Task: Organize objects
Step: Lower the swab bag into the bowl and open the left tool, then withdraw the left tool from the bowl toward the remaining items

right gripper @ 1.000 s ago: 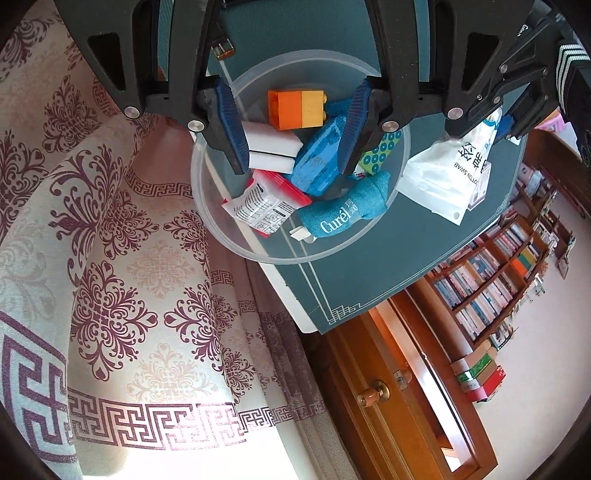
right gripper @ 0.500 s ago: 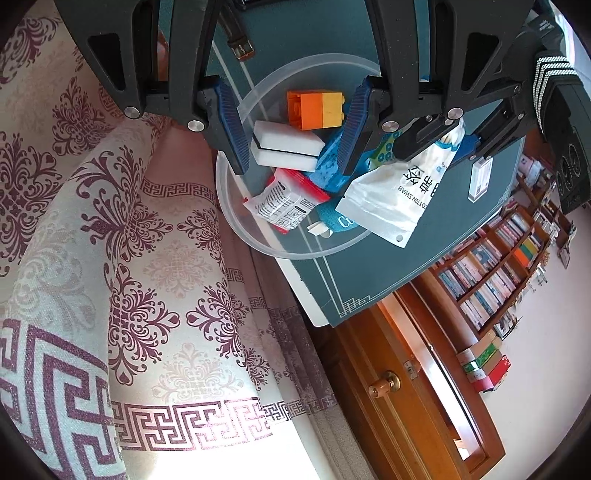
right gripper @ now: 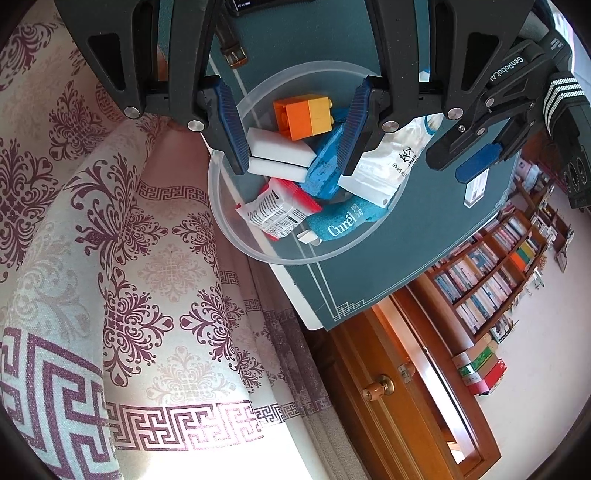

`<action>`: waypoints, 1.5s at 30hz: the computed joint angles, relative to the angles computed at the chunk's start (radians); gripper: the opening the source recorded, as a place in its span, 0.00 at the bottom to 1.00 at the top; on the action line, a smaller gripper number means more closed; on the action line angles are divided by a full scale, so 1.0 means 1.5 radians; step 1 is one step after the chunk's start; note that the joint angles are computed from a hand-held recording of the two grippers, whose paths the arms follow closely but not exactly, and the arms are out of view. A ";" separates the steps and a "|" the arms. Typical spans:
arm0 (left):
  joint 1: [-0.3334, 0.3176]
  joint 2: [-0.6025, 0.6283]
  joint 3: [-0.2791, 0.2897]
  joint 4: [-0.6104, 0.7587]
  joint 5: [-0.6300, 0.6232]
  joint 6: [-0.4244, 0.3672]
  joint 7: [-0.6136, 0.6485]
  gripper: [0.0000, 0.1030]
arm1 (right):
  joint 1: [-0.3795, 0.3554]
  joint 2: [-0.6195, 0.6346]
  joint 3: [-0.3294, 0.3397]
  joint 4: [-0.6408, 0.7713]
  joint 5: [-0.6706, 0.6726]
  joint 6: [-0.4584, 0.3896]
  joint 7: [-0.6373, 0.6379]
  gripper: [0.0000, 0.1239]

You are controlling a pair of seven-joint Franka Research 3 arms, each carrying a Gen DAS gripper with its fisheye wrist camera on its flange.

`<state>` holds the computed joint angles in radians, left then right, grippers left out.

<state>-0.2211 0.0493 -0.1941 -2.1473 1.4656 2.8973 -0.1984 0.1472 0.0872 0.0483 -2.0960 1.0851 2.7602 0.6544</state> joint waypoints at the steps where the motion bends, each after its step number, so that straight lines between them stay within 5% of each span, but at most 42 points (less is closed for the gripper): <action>1: 0.000 -0.009 0.001 -0.009 0.009 0.001 -0.011 0.80 | 0.001 -0.002 0.001 -0.002 0.001 0.001 0.000 0.42; 12: 0.010 -0.066 -0.023 -0.107 0.010 -0.019 0.001 0.83 | 0.010 -0.014 0.000 -0.012 0.001 -0.006 -0.009 0.42; 37: -0.025 0.034 0.003 -0.004 0.002 -0.095 -0.010 0.89 | 0.010 -0.008 -0.002 -0.013 -0.022 -0.008 0.007 0.42; 45: -0.020 0.016 0.002 -0.016 0.005 -0.100 -0.024 0.89 | 0.028 0.013 0.008 -0.006 -0.134 0.001 0.064 0.43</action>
<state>-0.2505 0.0726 -0.1907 -2.1717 1.4734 2.7468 -0.2346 0.1887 0.1060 0.0597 -2.1057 0.8839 2.7619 0.7504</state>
